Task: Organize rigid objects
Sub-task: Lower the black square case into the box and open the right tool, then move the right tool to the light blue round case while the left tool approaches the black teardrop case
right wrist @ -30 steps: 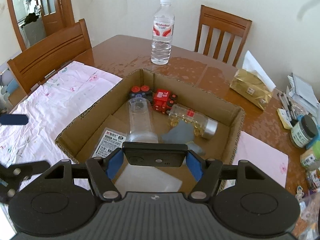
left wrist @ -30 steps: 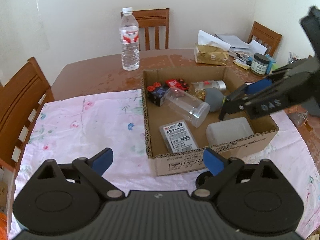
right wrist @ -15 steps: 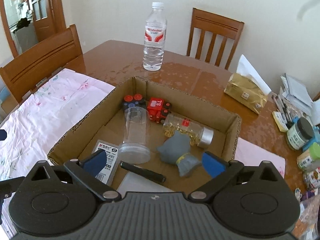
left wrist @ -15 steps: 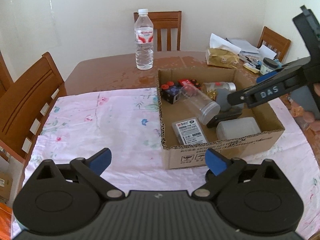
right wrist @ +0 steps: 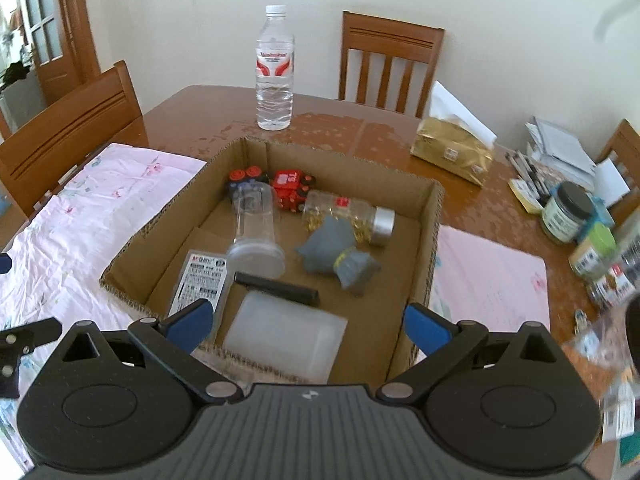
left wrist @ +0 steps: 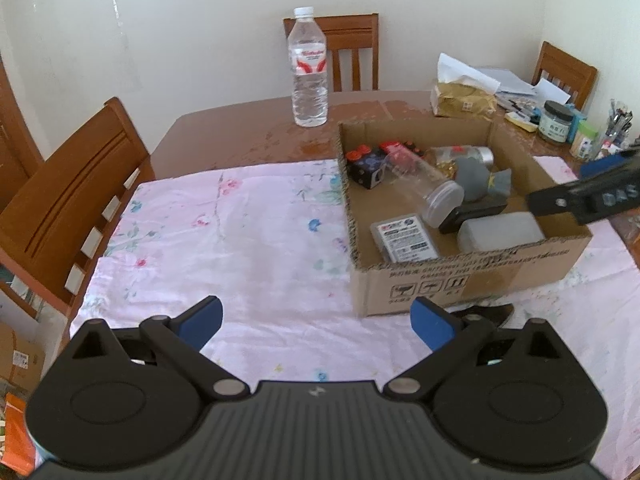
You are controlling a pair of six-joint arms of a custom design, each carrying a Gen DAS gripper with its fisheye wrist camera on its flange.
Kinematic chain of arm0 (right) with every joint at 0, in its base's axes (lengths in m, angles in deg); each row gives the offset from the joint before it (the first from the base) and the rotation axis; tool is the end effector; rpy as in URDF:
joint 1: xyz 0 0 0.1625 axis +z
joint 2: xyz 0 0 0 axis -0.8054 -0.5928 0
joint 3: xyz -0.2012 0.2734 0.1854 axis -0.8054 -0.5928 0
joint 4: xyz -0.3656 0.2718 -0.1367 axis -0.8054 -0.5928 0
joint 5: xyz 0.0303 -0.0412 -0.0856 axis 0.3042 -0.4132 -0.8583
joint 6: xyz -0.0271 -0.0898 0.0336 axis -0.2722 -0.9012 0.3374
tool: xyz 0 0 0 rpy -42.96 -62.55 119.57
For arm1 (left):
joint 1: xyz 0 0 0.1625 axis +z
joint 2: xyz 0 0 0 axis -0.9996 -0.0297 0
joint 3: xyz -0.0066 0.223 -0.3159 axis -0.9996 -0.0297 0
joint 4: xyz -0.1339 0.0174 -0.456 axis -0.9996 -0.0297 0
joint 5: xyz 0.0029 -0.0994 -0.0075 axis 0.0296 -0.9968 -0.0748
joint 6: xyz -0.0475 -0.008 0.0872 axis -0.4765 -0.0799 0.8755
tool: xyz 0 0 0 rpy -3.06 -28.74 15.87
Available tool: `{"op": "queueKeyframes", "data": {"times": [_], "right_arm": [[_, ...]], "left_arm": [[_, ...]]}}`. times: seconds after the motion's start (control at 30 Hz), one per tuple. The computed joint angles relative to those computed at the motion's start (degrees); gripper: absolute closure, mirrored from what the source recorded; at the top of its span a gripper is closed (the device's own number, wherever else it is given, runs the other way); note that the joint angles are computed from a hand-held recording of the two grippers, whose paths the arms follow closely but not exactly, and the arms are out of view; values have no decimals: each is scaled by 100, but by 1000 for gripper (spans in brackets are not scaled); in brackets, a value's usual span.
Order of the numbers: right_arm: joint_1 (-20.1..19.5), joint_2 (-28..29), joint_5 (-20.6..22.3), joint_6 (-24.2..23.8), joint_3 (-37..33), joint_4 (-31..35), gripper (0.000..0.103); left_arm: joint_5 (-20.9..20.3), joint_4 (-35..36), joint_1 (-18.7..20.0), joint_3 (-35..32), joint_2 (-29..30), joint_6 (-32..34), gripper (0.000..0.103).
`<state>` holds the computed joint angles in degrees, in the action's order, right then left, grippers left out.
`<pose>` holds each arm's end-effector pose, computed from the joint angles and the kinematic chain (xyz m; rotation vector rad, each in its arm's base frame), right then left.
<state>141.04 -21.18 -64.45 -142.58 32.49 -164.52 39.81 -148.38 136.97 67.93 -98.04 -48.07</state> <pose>0.0708 -0.7895 0.2108 1.0994 -2.3476 0.4737 -0.2465 -0.6225 0.0121 0.1051 2.0569 -0.8911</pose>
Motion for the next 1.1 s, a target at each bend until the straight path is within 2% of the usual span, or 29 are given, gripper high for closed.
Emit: {"op": "queueKeyframes", "data": {"times": [0.23,0.47,0.63,0.8,0.97,1.1], "right_arm": [[-80,-433,-101,49,749,-440,0],[-194,-568,-534,136,1316,-424,0],[-227,-524,-686,374,1641,-633,0],[-202,-264,-932,422,1858,-1456,0],[-194,-38,-1226,592,1887,-2113,0],[-226,-30,-1238,788,1863,-2139,0]], "left_arm": [[81,395,23,238,-157,-375,3],[-136,3,69,497,-278,-80,3],[-376,-429,84,692,-372,305,3],[-732,-706,153,847,-503,495,3],[-800,-805,178,894,-518,664,3],[-919,-951,216,887,-514,793,3]]}}
